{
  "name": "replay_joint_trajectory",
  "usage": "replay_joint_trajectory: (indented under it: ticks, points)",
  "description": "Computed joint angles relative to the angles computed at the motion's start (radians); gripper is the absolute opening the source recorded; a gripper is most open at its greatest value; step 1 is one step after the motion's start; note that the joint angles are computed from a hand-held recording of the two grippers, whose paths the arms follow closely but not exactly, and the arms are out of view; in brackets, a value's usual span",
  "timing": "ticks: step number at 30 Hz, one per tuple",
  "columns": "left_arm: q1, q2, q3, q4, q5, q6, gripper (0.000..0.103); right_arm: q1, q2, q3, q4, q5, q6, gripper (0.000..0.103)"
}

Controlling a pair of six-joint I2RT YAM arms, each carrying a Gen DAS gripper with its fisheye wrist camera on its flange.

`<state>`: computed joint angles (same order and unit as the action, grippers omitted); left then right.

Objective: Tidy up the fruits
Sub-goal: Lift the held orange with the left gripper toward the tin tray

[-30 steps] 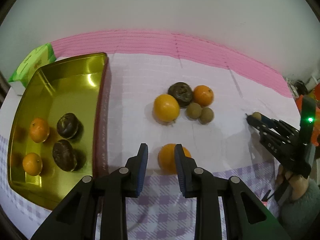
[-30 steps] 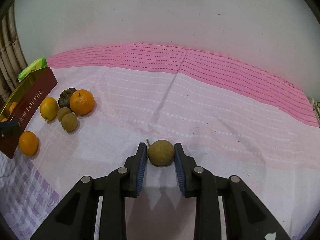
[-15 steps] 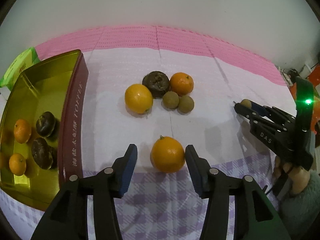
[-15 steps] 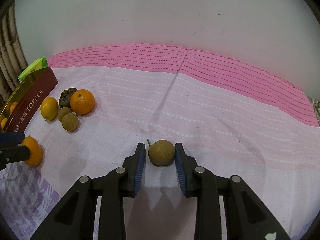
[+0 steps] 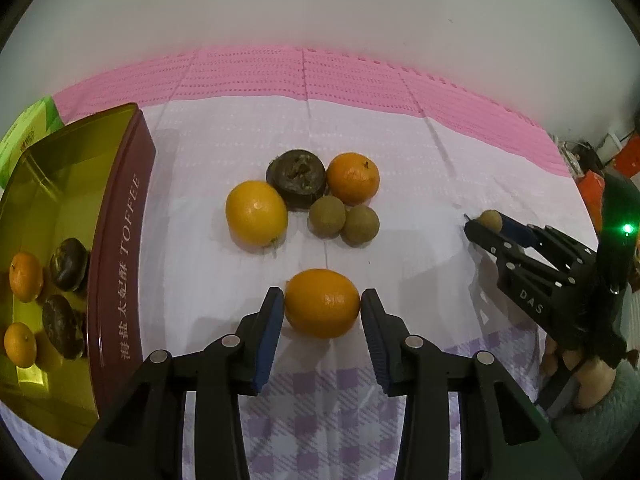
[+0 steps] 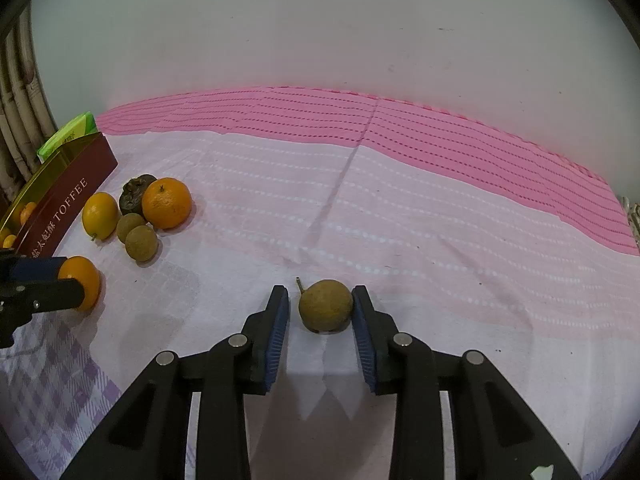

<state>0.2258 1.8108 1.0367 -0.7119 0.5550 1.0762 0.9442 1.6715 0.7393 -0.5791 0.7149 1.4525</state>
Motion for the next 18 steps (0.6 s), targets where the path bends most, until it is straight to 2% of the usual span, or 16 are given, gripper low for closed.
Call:
replay_joint_trajectory:
  ticks: [9,18]
  points:
    - [0.006,-0.017,-0.020,0.020,0.013,0.016,0.040,-0.001,0.000,-0.001,0.000,0.001,-0.001,0.031]
    - [0.071,-0.044,0.058,-0.062,0.062,0.045,0.039,-0.001,0.001,0.001,0.001,0.001,-0.002,0.031]
